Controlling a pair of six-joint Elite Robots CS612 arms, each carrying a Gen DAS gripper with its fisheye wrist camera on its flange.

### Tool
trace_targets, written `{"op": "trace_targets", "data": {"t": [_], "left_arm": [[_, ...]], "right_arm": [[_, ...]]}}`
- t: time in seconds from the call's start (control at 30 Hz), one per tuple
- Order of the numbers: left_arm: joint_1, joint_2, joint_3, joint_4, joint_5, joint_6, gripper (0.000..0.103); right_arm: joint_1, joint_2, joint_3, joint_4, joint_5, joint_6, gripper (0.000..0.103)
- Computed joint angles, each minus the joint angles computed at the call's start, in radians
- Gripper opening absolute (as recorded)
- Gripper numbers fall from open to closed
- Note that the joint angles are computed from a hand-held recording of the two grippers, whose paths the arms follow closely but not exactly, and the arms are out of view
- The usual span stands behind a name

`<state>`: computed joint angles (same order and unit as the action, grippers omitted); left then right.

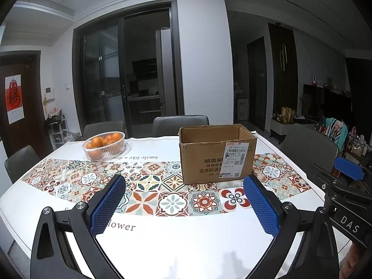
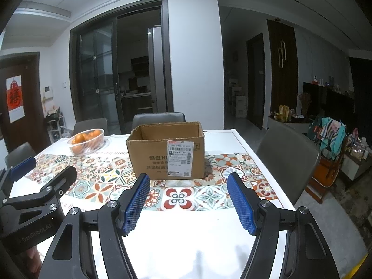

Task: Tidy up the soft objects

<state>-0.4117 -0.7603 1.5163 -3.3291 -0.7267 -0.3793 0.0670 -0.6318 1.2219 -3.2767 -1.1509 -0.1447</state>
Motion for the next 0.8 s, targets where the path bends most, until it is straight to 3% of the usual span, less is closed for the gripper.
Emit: {"op": "trace_targets", "data": {"t": [0.8], "left_arm": [[-0.001, -0.001, 0.006, 0.013, -0.004, -0.016, 0.103]], "right_arm": [[0.001, -0.003, 0.008, 0.0, 0.003, -0.005, 0.07]]}}
